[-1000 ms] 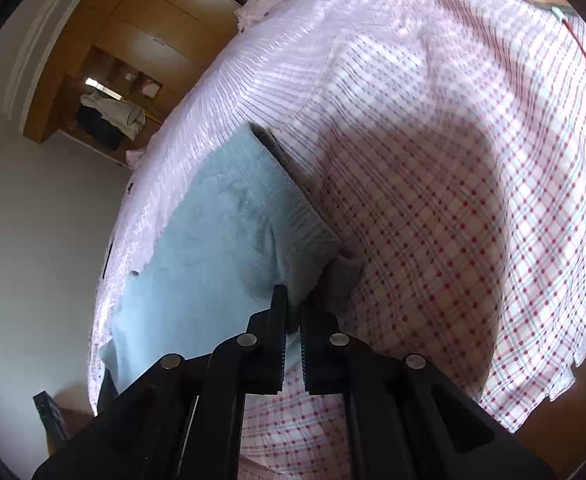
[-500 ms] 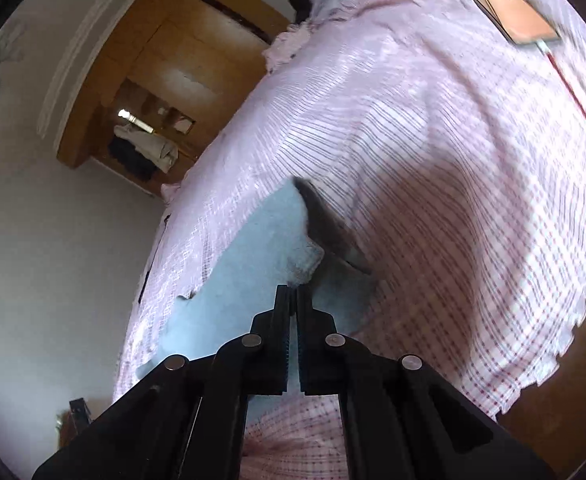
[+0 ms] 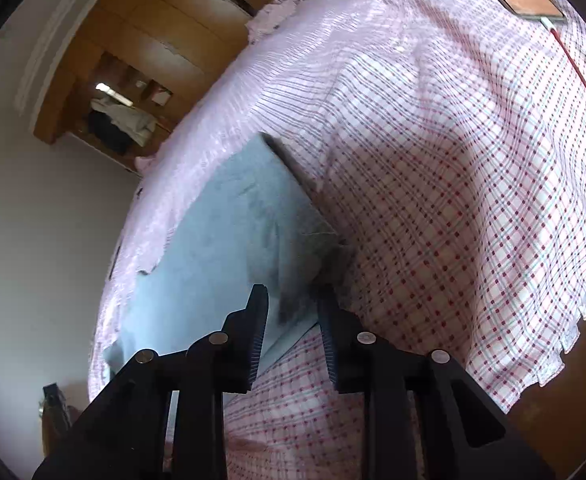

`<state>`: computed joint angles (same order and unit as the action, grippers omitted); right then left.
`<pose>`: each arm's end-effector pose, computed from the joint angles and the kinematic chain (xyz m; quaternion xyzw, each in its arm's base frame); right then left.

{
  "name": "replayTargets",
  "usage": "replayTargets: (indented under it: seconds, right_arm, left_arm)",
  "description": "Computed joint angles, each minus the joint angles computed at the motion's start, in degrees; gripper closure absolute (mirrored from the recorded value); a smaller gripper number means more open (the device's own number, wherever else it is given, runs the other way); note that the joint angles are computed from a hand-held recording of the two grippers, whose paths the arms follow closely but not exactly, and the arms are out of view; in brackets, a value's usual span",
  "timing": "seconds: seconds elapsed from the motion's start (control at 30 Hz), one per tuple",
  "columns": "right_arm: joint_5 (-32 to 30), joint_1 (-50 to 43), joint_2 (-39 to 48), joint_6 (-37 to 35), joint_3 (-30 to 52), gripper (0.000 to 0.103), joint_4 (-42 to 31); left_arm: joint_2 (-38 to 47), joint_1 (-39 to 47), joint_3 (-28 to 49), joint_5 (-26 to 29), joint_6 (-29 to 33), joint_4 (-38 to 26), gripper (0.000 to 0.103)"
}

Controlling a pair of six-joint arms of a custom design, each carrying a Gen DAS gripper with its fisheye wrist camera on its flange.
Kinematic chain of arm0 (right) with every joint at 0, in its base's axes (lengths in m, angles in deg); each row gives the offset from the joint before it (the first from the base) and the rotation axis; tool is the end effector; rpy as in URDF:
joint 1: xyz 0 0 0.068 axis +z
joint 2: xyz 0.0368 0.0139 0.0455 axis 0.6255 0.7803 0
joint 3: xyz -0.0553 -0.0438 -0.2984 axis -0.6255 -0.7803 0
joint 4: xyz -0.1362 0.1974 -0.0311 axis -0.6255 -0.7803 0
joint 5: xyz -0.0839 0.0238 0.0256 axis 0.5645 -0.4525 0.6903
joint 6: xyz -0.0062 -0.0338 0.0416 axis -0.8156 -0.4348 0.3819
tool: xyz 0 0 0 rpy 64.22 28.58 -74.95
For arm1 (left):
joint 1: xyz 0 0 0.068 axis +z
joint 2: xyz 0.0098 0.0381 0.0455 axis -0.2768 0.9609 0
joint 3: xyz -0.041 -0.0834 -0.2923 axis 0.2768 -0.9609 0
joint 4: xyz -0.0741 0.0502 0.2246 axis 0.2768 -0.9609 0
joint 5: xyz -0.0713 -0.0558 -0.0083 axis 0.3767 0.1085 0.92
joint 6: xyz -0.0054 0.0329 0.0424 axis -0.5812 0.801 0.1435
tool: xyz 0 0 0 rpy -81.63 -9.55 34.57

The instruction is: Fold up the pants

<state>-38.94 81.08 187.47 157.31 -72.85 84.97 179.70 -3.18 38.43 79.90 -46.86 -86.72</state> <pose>0.1734 0.1424 0.1144 0.3389 0.8362 0.2738 0.3331 0.2954 0.0604 0.1638 0.0075 0.9816 -0.0604 0.1808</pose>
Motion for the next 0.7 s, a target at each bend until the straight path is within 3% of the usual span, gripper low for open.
replayTargets:
  seconds: [0.17, 0.2, 0.23, 0.4, 0.6, 0.7]
  right_arm:
    - [-1.0, -2.2, 2.8, 0.0, 2.3, 0.087, -0.5]
    - [0.2, -1.4, 2.0, 0.0, 2.6, 0.099, -1.7]
    - [1.2, -0.8, 1.3, 0.2, 2.6, 0.103, -2.3]
    - [5.0, 2.7, -3.7, 1.4, 4.8, 0.103, -13.7]
    - [1.3, 0.9, 1.8, 2.3, 6.6, 0.103, -12.3]
    - [1.6, 1.2, -0.5, 1.2, 8.6, 0.101, -18.7]
  left_arm:
    - [1.1, -0.5, 1.1, 0.2, -0.6, 0.0, 0.098]
    - [1.4, -0.3, 1.2, 0.3, -0.5, 0.2, 0.098]
    - [1.6, -0.2, 1.2, 0.3, -0.5, 0.4, 0.098]
    - [2.3, 1.2, 1.2, 1.2, 0.8, 0.8, 0.097]
    - [2.0, 2.8, 2.2, 2.4, 2.6, -0.9, 0.096]
    - [0.8, 5.4, 3.1, 4.9, 4.5, -3.0, 0.087]
